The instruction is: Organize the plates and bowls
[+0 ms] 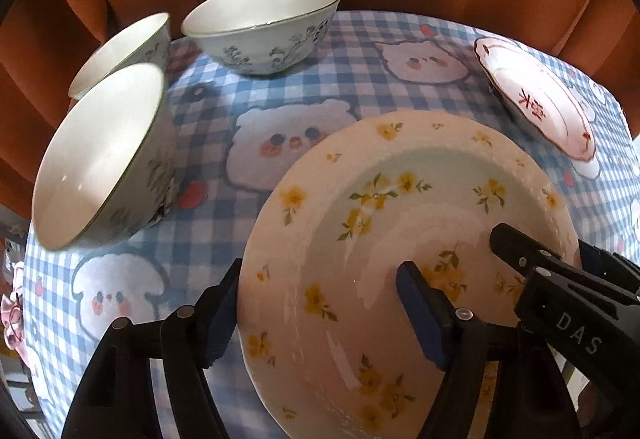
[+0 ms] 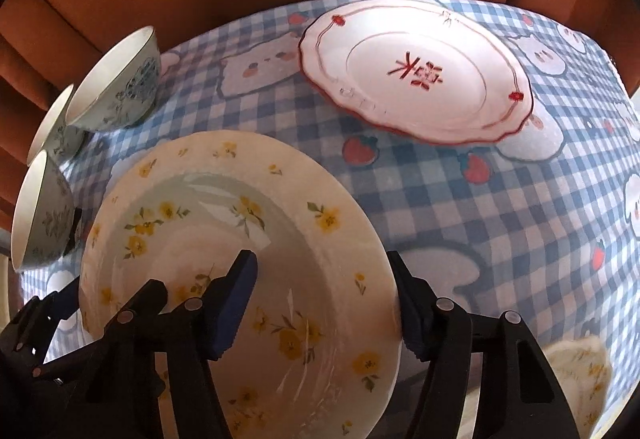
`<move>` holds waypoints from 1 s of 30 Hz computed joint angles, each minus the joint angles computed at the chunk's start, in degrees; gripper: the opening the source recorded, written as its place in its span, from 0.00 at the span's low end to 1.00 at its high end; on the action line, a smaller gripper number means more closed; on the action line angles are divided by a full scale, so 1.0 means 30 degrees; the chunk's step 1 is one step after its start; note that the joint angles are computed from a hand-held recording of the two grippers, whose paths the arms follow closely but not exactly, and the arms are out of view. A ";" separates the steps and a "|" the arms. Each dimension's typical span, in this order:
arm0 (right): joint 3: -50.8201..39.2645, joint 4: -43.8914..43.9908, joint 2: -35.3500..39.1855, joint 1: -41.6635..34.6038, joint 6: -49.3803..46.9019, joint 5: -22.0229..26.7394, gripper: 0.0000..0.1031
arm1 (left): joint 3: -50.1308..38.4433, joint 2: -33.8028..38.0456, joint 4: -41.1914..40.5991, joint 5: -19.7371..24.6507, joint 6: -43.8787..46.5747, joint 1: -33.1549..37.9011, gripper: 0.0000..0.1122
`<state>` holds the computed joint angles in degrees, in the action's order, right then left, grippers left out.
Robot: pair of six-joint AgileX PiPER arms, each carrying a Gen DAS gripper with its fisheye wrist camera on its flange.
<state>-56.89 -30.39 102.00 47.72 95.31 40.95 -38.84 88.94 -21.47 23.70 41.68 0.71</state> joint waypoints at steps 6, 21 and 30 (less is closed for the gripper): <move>-0.0524 0.0769 0.0306 0.1567 0.0518 0.0238 0.65 | 0.0482 -0.0726 -0.0236 0.1228 0.2067 0.2408 0.68; -0.0504 0.0327 0.0280 0.4142 0.1643 0.0828 0.57 | 0.2325 -0.2147 -0.4266 0.1644 0.7890 0.6376 0.61; -0.1314 -0.0059 0.0964 0.4475 0.2326 0.1787 0.64 | 0.2871 -0.2514 -0.3315 0.0028 0.5467 0.5138 0.60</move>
